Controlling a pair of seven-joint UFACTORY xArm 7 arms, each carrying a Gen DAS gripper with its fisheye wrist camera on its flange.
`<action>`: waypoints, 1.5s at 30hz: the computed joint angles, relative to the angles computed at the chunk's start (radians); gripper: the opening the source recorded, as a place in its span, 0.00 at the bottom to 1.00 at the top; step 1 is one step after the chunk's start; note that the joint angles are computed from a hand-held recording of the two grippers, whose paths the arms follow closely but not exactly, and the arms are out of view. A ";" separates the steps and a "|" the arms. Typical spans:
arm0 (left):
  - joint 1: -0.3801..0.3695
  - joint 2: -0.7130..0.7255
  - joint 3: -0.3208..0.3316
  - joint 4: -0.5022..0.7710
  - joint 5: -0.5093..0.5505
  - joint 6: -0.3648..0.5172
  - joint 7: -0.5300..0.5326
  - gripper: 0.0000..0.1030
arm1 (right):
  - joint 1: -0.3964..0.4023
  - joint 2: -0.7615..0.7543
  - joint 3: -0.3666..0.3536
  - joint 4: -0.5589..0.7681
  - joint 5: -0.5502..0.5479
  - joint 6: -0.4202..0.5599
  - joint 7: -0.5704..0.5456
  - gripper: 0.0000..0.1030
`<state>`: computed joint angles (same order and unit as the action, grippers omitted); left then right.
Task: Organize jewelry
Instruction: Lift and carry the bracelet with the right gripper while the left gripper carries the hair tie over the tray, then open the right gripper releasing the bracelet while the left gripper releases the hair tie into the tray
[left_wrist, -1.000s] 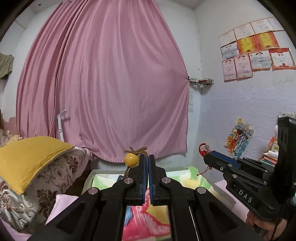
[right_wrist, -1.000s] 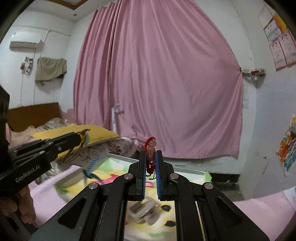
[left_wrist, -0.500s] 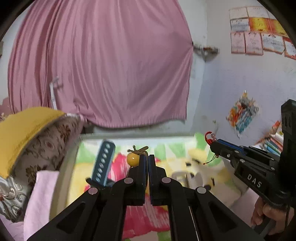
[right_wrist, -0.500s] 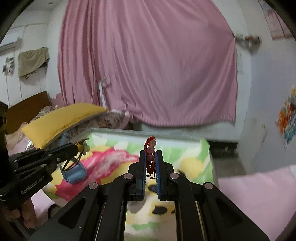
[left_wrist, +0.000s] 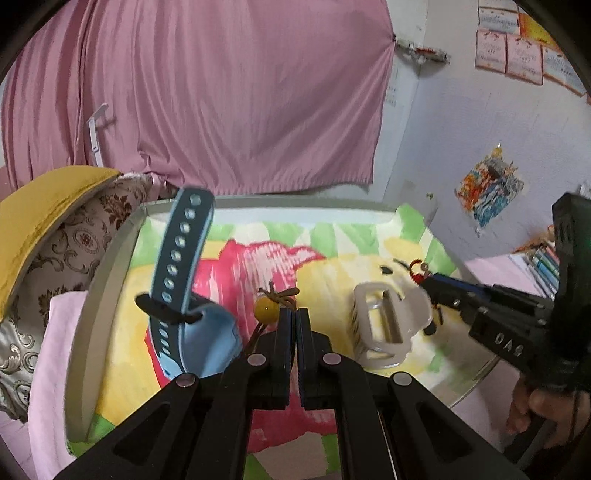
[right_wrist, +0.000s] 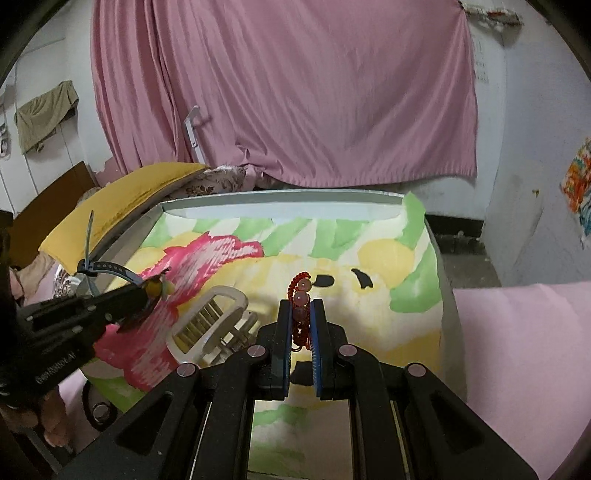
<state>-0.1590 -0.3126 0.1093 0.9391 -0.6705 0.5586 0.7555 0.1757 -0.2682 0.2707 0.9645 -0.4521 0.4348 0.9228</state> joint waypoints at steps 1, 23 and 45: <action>0.006 0.006 -0.003 0.005 0.015 0.014 -0.015 0.03 | 0.008 0.004 -0.007 -0.001 0.018 -0.003 -0.011 0.08; 0.030 0.001 0.002 0.027 -0.027 0.076 -0.021 0.26 | -0.010 -0.018 0.031 0.002 -0.026 0.031 0.046 0.39; -0.090 -0.384 0.151 -0.236 -0.052 -0.165 0.005 0.96 | -0.251 -0.446 0.298 -0.169 -0.210 -0.127 0.296 0.99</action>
